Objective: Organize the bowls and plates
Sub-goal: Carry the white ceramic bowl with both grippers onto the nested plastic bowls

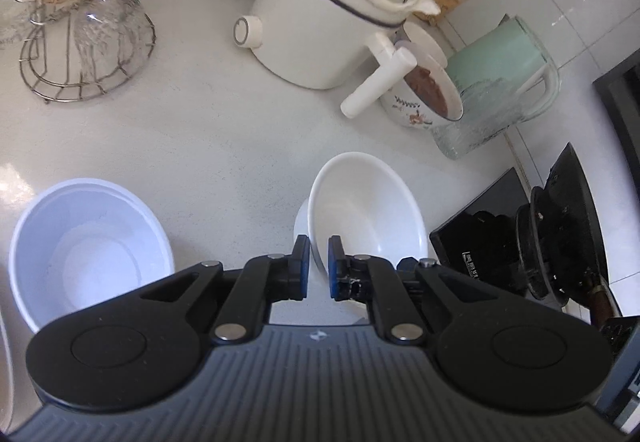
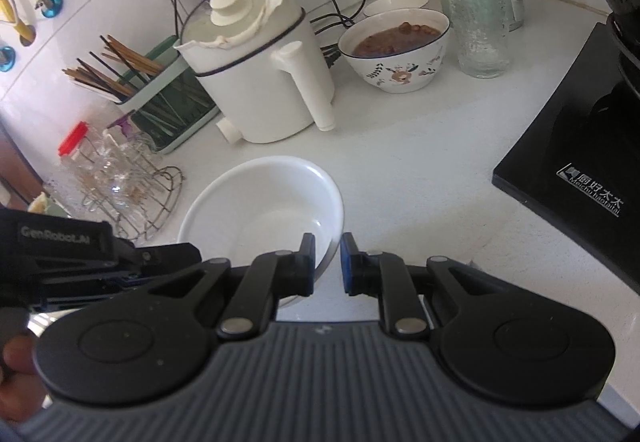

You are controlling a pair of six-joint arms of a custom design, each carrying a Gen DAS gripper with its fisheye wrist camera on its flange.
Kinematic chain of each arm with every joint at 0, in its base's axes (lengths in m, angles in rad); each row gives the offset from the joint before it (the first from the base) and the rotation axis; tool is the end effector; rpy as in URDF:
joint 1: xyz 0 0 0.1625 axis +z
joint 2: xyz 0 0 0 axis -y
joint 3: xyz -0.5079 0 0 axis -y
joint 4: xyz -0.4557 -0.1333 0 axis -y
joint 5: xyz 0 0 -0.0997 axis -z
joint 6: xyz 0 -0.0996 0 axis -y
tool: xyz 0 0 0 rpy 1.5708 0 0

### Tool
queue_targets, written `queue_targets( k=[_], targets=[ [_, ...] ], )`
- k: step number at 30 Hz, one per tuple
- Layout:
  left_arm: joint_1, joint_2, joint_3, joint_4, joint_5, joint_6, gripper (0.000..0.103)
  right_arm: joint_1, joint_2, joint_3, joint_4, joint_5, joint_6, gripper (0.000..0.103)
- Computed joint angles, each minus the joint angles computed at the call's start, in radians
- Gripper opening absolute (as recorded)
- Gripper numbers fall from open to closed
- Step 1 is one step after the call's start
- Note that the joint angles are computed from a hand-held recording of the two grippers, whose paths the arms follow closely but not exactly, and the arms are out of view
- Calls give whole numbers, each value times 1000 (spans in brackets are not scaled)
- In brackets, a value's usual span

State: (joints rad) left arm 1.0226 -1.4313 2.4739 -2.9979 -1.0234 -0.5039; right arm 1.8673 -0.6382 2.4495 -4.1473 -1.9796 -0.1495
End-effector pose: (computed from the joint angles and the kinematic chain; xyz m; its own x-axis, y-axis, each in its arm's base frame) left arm -0.0633 -0.4589 0.2304 -0.9605 -0.1382 -0.2414 0.0220 0.8272 -0.5614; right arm 0.2166 -0.3883 0.0256 -0.9159 -0.1075 0.3867 -0.3511 0.6814 -0.6423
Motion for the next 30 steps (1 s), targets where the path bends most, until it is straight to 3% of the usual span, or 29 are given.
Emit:
queue_targets(
  k=[9, 17, 30],
  targets=[
    [-23, -91, 19, 44, 16, -5, 11, 39, -23, 8, 31, 23, 7, 17],
    [3, -163, 27, 56, 22, -9, 11, 63, -24, -13, 97, 66, -3, 17],
    [13, -314, 42, 135, 94, -45, 11, 129, -30, -80, 247, 128, 27, 17]
  ],
)
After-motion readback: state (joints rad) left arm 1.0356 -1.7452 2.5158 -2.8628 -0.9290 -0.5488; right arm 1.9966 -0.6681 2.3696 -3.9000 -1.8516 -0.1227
